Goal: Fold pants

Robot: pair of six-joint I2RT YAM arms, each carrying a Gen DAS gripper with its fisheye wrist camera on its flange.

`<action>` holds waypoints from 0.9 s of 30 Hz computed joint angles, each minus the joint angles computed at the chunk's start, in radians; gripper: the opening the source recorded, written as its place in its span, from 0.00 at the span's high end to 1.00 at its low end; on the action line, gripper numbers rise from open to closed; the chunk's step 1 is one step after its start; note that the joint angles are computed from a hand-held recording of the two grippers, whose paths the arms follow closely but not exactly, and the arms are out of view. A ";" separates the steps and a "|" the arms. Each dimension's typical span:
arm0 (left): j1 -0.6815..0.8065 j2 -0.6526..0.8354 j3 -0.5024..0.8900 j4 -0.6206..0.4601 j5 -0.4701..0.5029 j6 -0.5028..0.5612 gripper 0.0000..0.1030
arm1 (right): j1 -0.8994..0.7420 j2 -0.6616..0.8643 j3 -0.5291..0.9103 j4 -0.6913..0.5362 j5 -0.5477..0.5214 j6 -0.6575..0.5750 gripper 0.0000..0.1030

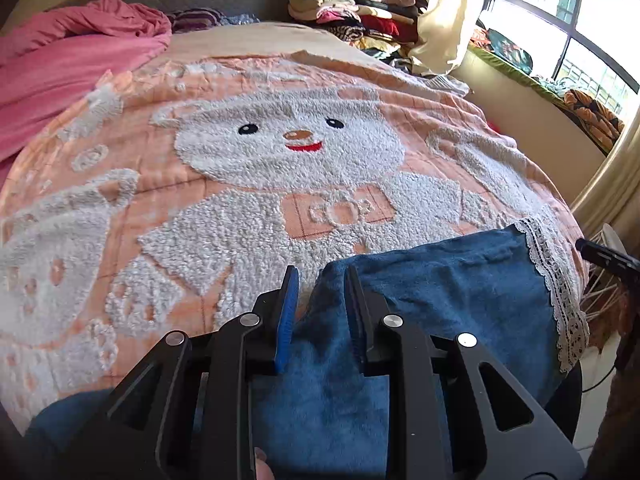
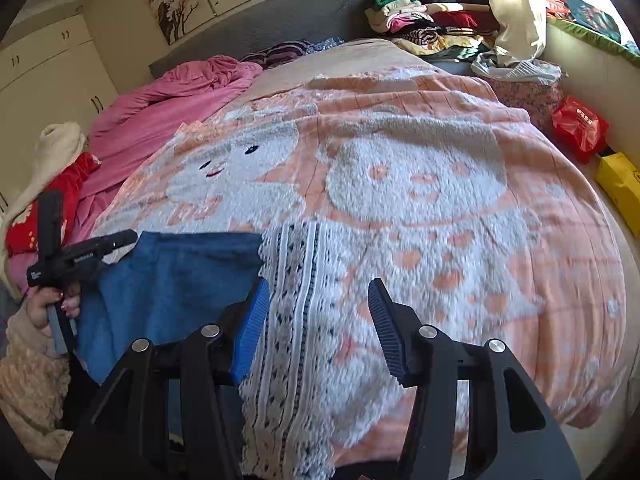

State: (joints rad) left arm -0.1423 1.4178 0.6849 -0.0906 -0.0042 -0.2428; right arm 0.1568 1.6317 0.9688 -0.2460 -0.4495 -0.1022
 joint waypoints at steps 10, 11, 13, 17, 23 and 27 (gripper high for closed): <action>-0.017 -0.558 -0.263 -0.265 -0.148 -0.125 0.74 | 0.144 -0.282 -0.308 0.072 0.128 0.066 0.51; -0.005 -0.643 -0.277 -0.341 -0.166 -0.125 0.74 | 0.177 -0.287 -0.311 0.082 0.147 0.077 0.50; 0.049 -0.783 -0.286 -0.474 -0.176 -0.104 0.74 | 0.233 -0.285 -0.316 0.110 0.215 0.108 0.46; 0.332 -0.999 -0.291 -0.682 -0.076 0.037 0.62 | 0.247 -0.240 -0.306 0.153 0.212 0.158 0.46; 0.563 -0.927 -0.364 -0.609 0.016 0.108 0.39 | 0.324 -0.185 -0.282 0.174 0.241 0.180 0.43; 0.470 -0.844 -0.411 -0.502 -0.032 0.020 0.40 | 0.365 -0.145 -0.273 0.156 0.334 0.177 0.40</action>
